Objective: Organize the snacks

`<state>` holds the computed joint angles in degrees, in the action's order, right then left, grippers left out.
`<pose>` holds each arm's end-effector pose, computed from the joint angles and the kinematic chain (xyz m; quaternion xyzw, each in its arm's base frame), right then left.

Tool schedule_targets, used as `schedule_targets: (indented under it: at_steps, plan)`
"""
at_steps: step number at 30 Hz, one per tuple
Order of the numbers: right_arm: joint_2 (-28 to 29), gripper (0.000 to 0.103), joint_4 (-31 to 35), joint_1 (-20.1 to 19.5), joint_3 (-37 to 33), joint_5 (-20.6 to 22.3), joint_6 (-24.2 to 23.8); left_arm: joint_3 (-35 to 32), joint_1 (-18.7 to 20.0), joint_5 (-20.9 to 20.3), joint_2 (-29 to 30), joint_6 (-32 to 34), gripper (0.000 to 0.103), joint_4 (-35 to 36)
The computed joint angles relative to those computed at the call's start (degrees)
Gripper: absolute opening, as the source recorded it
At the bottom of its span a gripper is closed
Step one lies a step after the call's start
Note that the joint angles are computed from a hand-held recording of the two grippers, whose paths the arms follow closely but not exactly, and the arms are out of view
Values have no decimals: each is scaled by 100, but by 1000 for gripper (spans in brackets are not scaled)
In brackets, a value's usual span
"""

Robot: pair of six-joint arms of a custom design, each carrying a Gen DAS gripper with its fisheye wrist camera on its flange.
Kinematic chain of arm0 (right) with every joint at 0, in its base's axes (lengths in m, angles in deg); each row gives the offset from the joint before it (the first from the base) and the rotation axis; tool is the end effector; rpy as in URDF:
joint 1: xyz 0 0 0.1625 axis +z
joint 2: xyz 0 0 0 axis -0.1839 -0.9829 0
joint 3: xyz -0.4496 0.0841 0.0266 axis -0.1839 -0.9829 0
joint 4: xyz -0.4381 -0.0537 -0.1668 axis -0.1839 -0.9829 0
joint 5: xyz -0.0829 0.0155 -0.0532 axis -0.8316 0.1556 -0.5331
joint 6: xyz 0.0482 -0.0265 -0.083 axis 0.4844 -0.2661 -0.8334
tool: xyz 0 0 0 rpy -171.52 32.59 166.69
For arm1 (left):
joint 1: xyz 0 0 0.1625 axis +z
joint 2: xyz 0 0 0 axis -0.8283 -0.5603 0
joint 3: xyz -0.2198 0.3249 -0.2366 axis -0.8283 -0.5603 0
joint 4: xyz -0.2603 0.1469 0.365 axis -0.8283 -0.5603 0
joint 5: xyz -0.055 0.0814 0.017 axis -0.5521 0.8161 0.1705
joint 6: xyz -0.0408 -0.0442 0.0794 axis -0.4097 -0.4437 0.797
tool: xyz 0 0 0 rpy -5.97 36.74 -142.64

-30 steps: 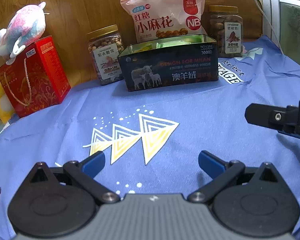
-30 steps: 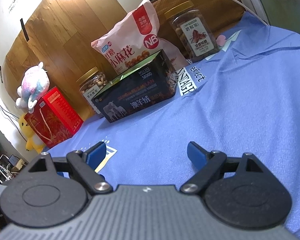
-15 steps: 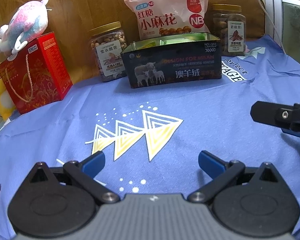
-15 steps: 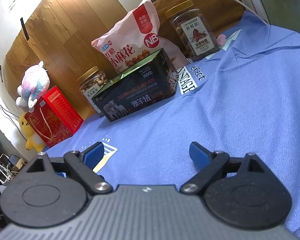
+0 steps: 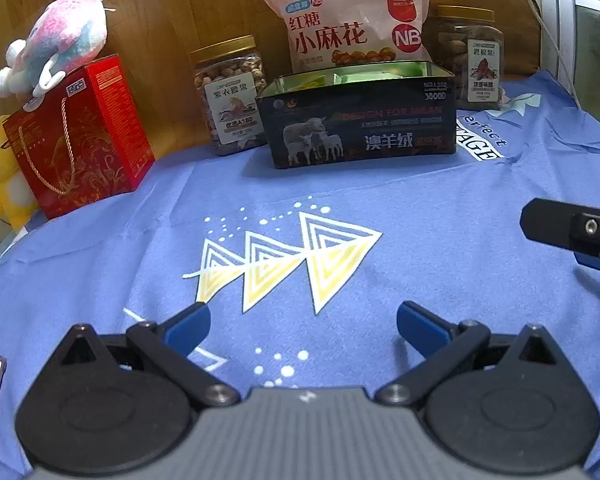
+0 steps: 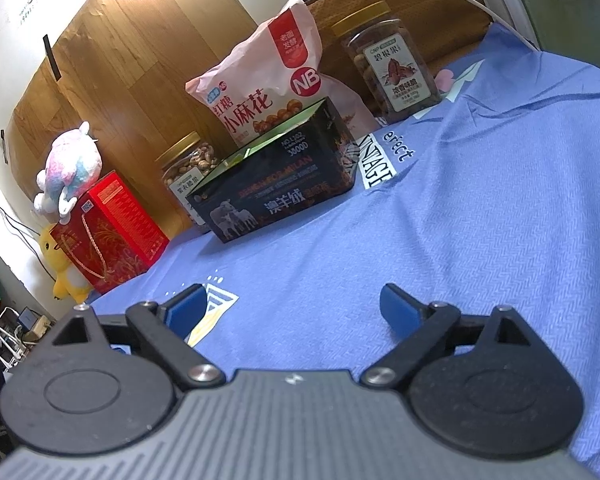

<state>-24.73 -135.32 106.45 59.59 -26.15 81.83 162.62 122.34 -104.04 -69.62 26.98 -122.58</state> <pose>0.1846 -0.7652 0.0578 0.0049 -0.8233 0.5554 0.1167 -0.1531 -0.8436 0.1658 0.3357 0.8268 -0.2819 0.3526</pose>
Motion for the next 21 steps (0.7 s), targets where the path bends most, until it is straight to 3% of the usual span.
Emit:
schedule_targets:
  at_steps: [21]
  plan:
    - [10, 95, -24, 57, -10, -28, -34, 111, -25, 8, -100, -71, 103, -127]
